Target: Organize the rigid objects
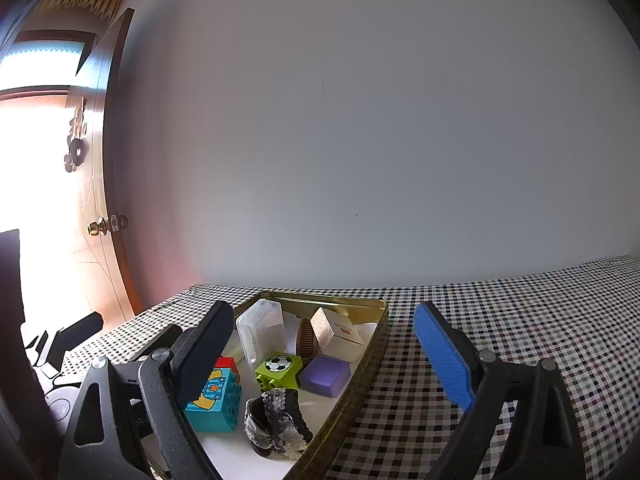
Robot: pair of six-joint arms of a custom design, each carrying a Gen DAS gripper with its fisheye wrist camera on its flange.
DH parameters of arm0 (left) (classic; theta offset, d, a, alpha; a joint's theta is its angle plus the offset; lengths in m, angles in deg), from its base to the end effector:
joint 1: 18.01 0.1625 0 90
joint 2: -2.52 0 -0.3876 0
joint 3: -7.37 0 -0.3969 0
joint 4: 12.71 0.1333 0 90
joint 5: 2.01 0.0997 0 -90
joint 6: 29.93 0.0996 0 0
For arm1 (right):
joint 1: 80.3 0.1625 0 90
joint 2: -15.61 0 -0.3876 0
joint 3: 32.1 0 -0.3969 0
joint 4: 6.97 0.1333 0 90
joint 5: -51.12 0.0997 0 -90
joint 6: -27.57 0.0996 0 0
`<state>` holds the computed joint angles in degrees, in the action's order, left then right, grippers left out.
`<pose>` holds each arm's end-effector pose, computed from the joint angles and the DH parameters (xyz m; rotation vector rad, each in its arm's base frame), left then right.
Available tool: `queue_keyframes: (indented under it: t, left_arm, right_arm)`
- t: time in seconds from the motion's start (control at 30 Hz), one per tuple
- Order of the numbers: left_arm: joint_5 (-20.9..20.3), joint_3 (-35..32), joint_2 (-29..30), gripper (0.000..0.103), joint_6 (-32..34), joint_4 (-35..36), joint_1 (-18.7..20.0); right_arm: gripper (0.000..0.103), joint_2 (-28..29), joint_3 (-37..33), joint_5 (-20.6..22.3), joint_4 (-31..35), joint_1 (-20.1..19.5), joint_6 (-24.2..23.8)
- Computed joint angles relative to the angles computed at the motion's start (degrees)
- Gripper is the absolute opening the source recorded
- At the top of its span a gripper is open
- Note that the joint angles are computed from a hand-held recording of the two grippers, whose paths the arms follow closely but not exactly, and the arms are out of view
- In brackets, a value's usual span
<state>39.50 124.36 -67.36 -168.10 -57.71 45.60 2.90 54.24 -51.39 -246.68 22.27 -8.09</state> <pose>-0.0208 -0.5096 0.1336 0.3379 1.7978 -1.5011 0.2414 -0.5694 -0.0597 0.7203 -2.0668 1.6238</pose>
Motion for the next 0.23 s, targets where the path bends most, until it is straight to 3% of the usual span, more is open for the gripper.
queue_keyframes:
  t: [0.23]
  left_arm:
    - [0.17,-0.61,0.3,0.103,0.01,1.24,-0.03]
  right_arm:
    - [0.093,-0.12,0.1,0.54,0.22,-0.45,-0.14]
